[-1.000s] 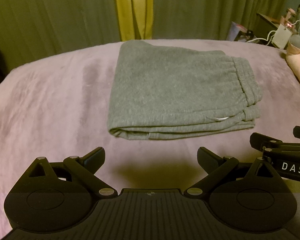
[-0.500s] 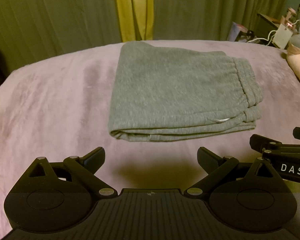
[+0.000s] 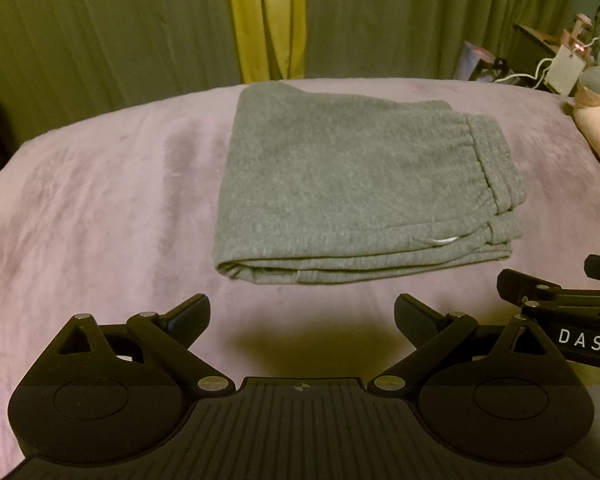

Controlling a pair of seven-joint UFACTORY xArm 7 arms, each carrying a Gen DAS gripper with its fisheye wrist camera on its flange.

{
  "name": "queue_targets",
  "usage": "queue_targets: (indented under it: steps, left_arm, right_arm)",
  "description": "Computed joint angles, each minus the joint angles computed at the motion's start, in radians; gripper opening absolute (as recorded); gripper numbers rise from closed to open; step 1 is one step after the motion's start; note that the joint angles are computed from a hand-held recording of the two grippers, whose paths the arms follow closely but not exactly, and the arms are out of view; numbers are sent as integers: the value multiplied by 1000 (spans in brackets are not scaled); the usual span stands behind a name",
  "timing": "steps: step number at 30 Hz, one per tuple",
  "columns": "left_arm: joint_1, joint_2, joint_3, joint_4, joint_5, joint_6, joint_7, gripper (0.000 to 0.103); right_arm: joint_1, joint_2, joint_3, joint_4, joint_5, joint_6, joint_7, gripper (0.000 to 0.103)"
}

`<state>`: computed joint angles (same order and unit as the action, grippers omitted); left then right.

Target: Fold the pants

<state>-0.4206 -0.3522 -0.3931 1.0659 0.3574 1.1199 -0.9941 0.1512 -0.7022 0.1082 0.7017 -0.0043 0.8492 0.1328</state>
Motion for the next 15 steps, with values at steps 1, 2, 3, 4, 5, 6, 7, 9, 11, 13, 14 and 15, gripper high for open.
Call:
queue_targets:
  steps: [1, 2, 3, 4, 5, 6, 7, 9, 11, 13, 14, 15]
  left_arm:
    - [0, 3, -1, 2, 1, 0, -1, 101]
    - [0, 4, 0, 3, 1, 0, -2, 101]
    - [-1, 5, 0, 4, 1, 0, -3, 101]
    - [-1, 6, 0, 5, 2, 0, -3, 101]
    - [-2, 5, 1, 4, 2, 0, -2, 101]
    - [-2, 5, 0, 4, 3, 0, -3, 101]
    - [-2, 5, 1, 3, 3, -1, -2, 101]
    - [-3, 5, 2, 3, 2, 0, -3, 101]
    - [-3, 7, 2, 4, 1, -3, -2, 101]
    - [-3, 12, 2, 6, 2, -3, -1, 101]
    - [-3, 14, 3, 7, 2, -3, 0, 101]
    - [-4, 16, 3, 8, 3, -2, -1, 101]
  right_arm:
    - [-1, 0, 1, 1, -1, 2, 2, 99]
    - [-1, 1, 1, 0, -1, 1, 3, 99]
    - [-1, 1, 1, 0, -1, -1, 3, 99]
    - [-1, 1, 1, 0, -2, 1, 4, 99]
    - [-1, 1, 0, -1, -2, 0, 3, 99]
    - [-1, 1, -1, -2, -2, 0, 2, 99]
    - [-1, 2, 0, -1, -3, 0, 3, 99]
    - [-2, 3, -1, -2, -2, 0, 4, 99]
    - [-2, 3, -4, -4, -1, 1, 3, 99]
    - [-3, 7, -5, -4, -2, -1, 1, 99]
    - [-5, 8, -4, -4, -3, -2, 2, 99]
    - [-5, 9, -3, -3, -4, -2, 3, 99]
